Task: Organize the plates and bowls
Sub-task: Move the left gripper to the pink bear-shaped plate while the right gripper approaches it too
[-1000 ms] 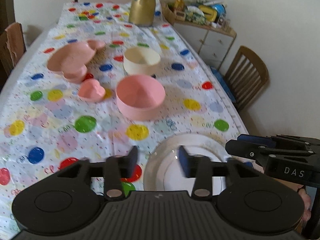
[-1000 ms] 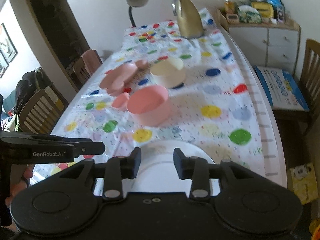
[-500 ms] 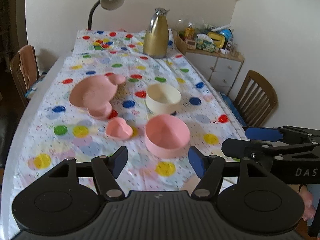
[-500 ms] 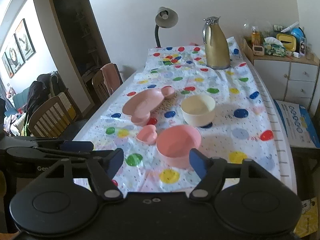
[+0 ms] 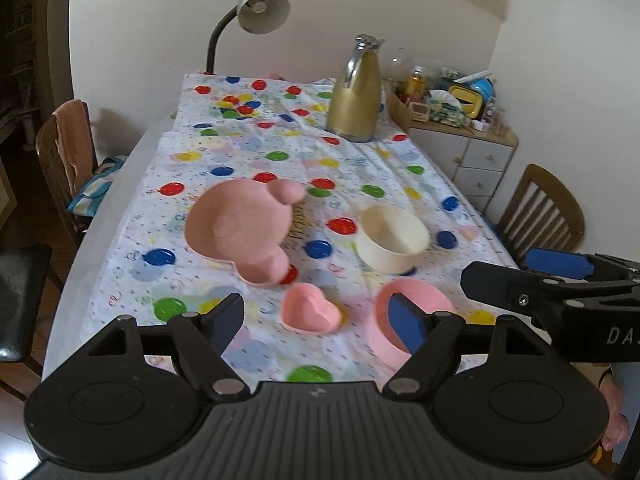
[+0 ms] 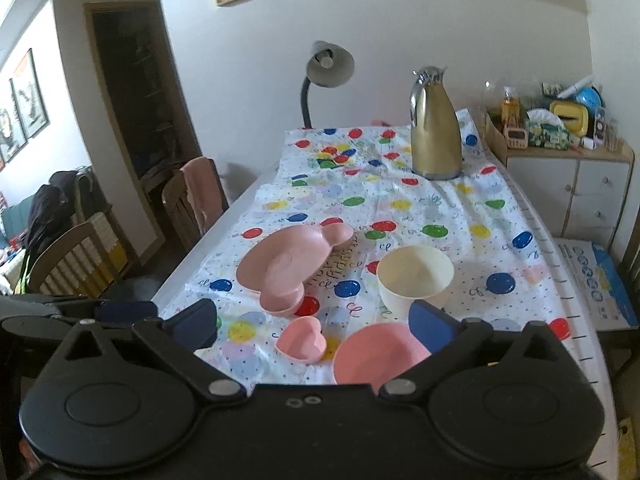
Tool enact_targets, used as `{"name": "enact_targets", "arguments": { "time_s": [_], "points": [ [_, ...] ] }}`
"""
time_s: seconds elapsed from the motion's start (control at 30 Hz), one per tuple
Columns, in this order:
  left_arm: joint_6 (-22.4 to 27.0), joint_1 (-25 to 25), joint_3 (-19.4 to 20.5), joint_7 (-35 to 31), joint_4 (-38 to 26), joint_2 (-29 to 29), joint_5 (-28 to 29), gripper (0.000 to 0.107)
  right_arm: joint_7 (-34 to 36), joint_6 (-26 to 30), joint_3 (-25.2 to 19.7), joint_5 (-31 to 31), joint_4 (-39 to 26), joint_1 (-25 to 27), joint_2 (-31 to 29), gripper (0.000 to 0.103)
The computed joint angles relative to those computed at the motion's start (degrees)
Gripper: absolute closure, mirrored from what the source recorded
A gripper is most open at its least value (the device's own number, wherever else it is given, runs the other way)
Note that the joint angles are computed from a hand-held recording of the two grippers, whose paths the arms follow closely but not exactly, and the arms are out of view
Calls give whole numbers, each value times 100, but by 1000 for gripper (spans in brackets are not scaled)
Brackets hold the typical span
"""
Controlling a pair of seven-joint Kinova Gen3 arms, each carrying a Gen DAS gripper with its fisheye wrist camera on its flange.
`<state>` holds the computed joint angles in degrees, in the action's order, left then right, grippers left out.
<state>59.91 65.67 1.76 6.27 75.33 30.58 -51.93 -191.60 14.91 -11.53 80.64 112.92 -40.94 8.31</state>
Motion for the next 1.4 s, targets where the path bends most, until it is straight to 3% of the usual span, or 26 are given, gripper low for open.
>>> {"name": "enact_targets", "arguments": {
  "time_s": [0.43,0.7,0.93,1.23,1.4],
  "points": [
    [-1107,-1046,-128,-357,852,-276,-54,28,1431,663,463,-1368,-1630,-594,1301,1],
    [-1742,-1667,-314,-865,969,-121,183,28,2690,1012,566,-2512,-2765,-592,2127,1],
    [-2166,-2180,-482,-1580,811,187,765,28,4082,1571,323,-3720,-3984,-344,2963,4],
    [-2572,-2675,-686,-2636,436,632,1702,28,5260,2644,366,-5015,-5710,-227,4030,17],
    [-2731,-2820,-765,-3075,259,841,2192,28,5712,3066,518,-5555,-6429,-238,4460,30]
  ]
}}
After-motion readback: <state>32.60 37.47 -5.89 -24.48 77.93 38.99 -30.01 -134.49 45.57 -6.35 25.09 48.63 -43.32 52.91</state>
